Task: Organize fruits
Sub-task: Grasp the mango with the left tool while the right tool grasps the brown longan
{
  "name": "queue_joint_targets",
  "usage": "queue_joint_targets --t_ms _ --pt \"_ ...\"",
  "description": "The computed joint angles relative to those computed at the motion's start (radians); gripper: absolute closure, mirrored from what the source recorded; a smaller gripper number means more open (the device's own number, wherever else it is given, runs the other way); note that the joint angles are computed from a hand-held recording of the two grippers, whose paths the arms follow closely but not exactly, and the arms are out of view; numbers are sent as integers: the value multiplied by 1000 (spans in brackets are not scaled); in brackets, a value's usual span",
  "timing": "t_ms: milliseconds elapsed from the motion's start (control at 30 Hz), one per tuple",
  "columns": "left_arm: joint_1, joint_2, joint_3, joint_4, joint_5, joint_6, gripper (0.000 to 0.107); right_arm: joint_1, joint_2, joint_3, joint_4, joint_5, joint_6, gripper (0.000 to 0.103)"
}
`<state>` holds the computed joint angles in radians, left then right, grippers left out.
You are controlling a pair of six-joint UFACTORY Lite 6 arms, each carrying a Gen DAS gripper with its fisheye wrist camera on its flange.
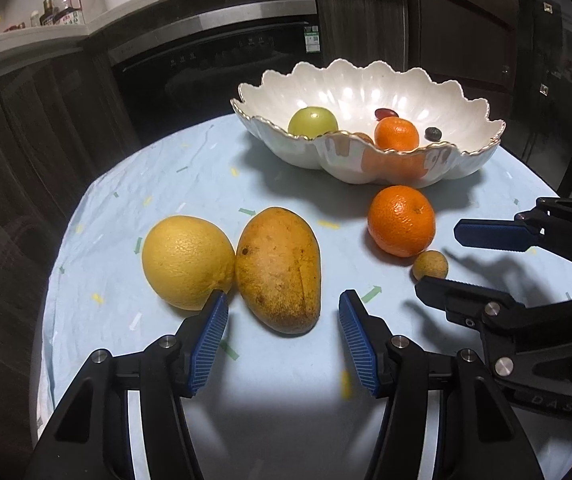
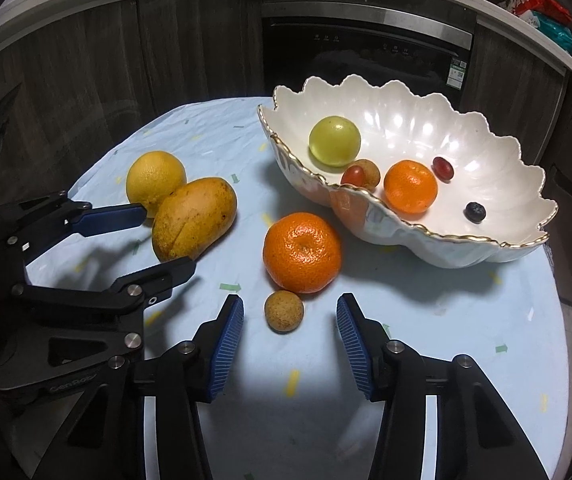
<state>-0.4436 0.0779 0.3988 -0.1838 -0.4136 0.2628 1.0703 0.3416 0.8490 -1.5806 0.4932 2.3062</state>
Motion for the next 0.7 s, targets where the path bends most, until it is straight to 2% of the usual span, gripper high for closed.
queue_joint_targets --t_ms 433,700 --pt "-14 70 79 -37 6 38 51 -41 30 12 -82 -61 63 62" --pt "-30 98 104 -104 -1 91 51 -55 38 11 -124 -87 108 74"
